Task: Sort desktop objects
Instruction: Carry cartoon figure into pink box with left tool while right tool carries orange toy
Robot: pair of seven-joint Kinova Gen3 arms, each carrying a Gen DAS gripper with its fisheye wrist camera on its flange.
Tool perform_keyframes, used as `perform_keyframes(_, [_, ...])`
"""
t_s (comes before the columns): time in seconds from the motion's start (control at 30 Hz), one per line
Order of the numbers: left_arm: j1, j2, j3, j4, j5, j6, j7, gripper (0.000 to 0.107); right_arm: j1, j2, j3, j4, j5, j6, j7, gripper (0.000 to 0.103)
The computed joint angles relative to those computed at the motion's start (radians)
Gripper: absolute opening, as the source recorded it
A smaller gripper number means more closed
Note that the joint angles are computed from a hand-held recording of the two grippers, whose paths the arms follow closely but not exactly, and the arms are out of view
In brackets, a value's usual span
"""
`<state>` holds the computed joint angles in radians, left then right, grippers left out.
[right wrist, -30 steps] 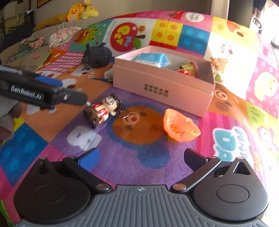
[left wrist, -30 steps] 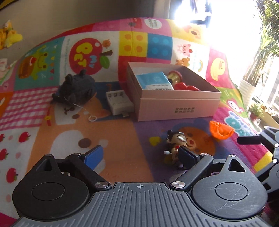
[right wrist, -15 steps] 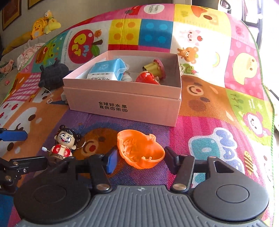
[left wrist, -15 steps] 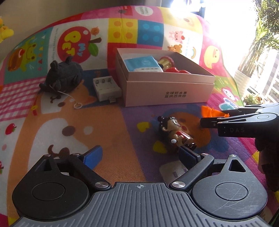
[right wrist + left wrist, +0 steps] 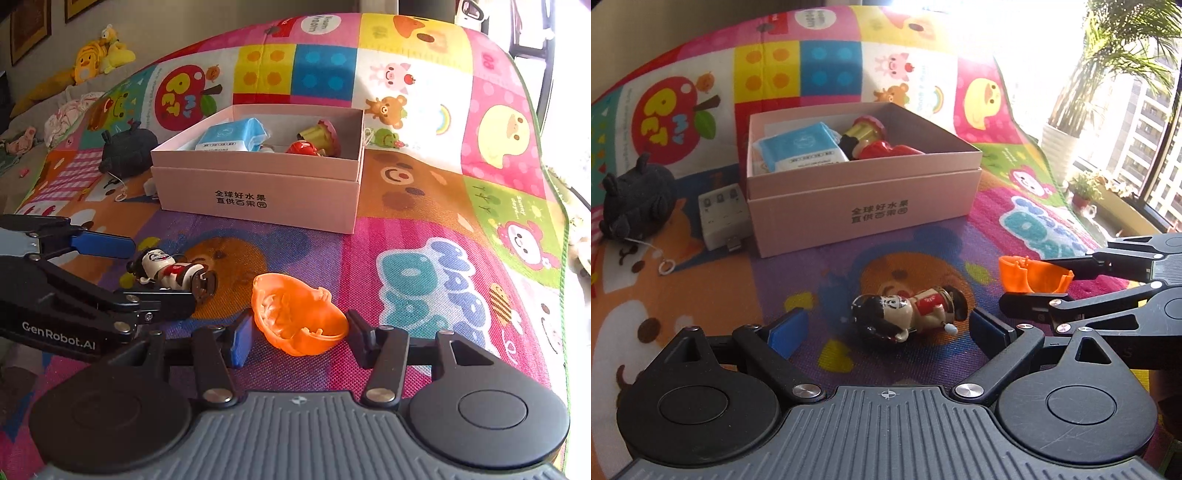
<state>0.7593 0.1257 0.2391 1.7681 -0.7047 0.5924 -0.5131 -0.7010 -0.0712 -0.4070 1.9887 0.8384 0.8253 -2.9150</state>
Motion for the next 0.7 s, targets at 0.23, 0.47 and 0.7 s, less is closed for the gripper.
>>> perform_keyframes(0.23, [0.002,0.006,0.008,-0.026,0.056,0.023,-0.048,0.097,-0.005,0.001,-0.015,0.02,0.045,0.015,-0.041,0.052])
perform_keyframes(0.47, [0.009,-0.017,0.016,-0.02,0.082,0.043,-0.013,0.099,-0.061,0.02,-0.023,0.038,0.14,0.126,-0.139,0.061])
perform_keyframes(0.7, [0.036,0.012,0.021,-0.047,0.023,0.076,0.078,0.1,-0.05,0.002,-0.009,0.058,0.131,0.095,-0.177,0.076])
